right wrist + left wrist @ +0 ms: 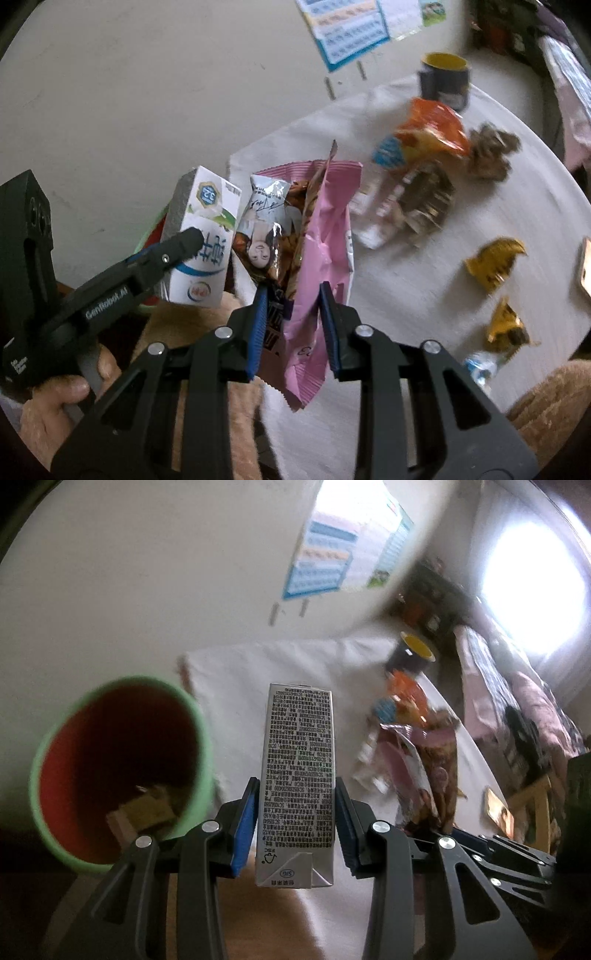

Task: Collect trash
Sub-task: 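Carry the carton and pink bag over the bucket and open both grippers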

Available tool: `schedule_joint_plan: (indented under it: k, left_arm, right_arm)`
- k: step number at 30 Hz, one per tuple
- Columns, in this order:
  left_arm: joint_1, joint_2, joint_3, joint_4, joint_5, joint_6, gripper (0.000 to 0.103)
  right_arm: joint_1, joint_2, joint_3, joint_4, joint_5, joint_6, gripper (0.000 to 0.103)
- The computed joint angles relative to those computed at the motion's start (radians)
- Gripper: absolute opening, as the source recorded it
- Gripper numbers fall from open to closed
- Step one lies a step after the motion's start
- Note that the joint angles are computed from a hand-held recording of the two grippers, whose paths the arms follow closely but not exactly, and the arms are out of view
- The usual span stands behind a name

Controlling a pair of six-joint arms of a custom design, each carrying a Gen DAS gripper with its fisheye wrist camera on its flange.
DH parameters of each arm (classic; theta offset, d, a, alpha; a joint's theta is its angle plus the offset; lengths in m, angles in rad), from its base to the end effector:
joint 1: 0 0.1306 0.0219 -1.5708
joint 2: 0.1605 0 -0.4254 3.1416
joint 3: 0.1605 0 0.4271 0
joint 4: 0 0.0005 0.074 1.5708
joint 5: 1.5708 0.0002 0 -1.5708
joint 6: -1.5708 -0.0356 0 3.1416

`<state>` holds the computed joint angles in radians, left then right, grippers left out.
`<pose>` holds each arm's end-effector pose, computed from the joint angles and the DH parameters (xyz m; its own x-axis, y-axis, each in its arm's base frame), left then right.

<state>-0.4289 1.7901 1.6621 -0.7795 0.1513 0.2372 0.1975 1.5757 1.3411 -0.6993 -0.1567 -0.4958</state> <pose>0.6071 -0.2841 0.3850 -0.8130 0.1163 -0.5706 0.3133 0.9133 -0.2601 0.5600 0.1172 0.3630 -0.8289 0.3134 -0.4634 0.1245 0.9110 0.3933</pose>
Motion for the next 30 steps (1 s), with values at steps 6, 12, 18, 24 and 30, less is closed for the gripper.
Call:
schedule_joint_plan:
  k: [6, 12, 18, 24, 30]
  left_arm:
    - [0.057, -0.018, -0.028, 0.025, -0.032, 0.021, 0.037]
    - [0.124, -0.027, -0.063, 0.038, -0.076, 0.06, 0.037]
    - [0.176, -0.022, -0.078, 0.032, -0.098, 0.087, 0.037]
    - [0.201, -0.006, -0.079, 0.03, -0.105, 0.107, 0.037]
    - [0.21, 0.017, -0.063, 0.019, -0.101, 0.114, 0.037]
  right_arm:
    - [0.044, 0.064, 0.095, -0.038, -0.006, 0.042, 0.028]
    - [0.086, 0.151, 0.213, -0.086, -0.013, 0.093, 0.028]
    - [0.116, 0.252, 0.349, -0.128, -0.034, 0.119, 0.028]
    - [0.141, 0.326, 0.463, -0.162, -0.025, 0.146, 0.028]
    - [0.145, 0.374, 0.527, -0.187, -0.042, 0.143, 0.028]
